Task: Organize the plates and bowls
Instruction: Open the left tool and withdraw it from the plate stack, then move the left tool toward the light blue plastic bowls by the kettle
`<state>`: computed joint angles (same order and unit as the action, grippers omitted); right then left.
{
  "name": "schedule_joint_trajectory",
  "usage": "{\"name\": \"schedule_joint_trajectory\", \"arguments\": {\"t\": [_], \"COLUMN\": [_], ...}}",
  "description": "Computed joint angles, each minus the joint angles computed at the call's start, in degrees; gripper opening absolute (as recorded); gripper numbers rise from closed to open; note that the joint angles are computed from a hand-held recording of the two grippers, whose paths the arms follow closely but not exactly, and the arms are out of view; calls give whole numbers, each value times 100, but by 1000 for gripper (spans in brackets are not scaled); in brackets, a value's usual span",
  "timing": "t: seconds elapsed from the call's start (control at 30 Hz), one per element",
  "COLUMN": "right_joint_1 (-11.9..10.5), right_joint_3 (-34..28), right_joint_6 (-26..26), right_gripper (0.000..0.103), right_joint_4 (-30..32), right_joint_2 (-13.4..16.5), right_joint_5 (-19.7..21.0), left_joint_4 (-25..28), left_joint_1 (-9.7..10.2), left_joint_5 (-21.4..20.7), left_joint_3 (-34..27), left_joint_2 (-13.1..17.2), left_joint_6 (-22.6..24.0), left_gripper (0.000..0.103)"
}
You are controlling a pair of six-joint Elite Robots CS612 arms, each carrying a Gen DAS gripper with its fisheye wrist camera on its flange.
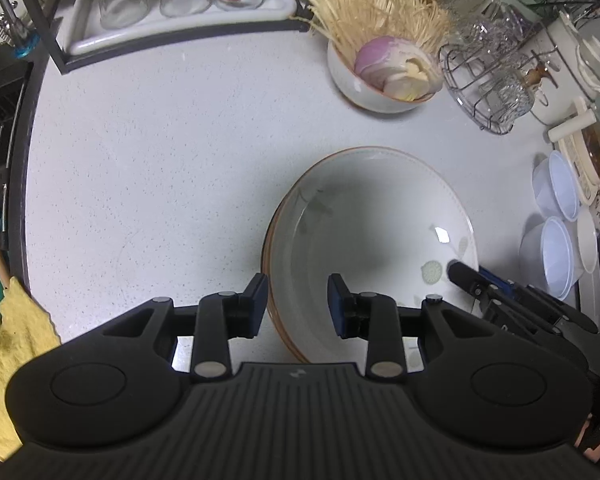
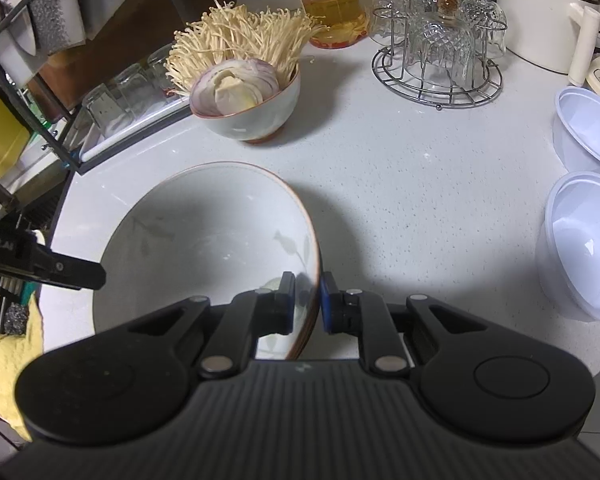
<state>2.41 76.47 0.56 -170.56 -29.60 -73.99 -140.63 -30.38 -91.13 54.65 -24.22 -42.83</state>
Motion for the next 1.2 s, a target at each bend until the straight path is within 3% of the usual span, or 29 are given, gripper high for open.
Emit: {"name": "schedule_joint_trajectory", "arguments": {"t": [0.33,0.4,0.47,0.8,1.2], "right_joint_1": [-8,-34,-65,-203,-286], "right_joint_3": [55,92,153,533,1070], "right_joint_6": [48,82,110,81,-2], "right_gripper": [21,37,43,44,44], "right_joint_4": [-606,-724,-888,-1347,-2032], "right_joint_2": [-55,-94,-144,-527,-956], "right_joint_5": [-142,-95,-16,189,343], "left_joint_4": [-452,-583,-699,-1162,-1852], "left_joint_1": [-123,-144,-174,-372,-594], "left_joint_5": [529,596,693,1077,1427], "left_joint_3": [221,254,298,528,928], "left_joint_2": [-179,-215,-262,-524,-826], "left_joint_6": [-104,-113,-75,55,328], "left_gripper": [36,36,36,36,46]}}
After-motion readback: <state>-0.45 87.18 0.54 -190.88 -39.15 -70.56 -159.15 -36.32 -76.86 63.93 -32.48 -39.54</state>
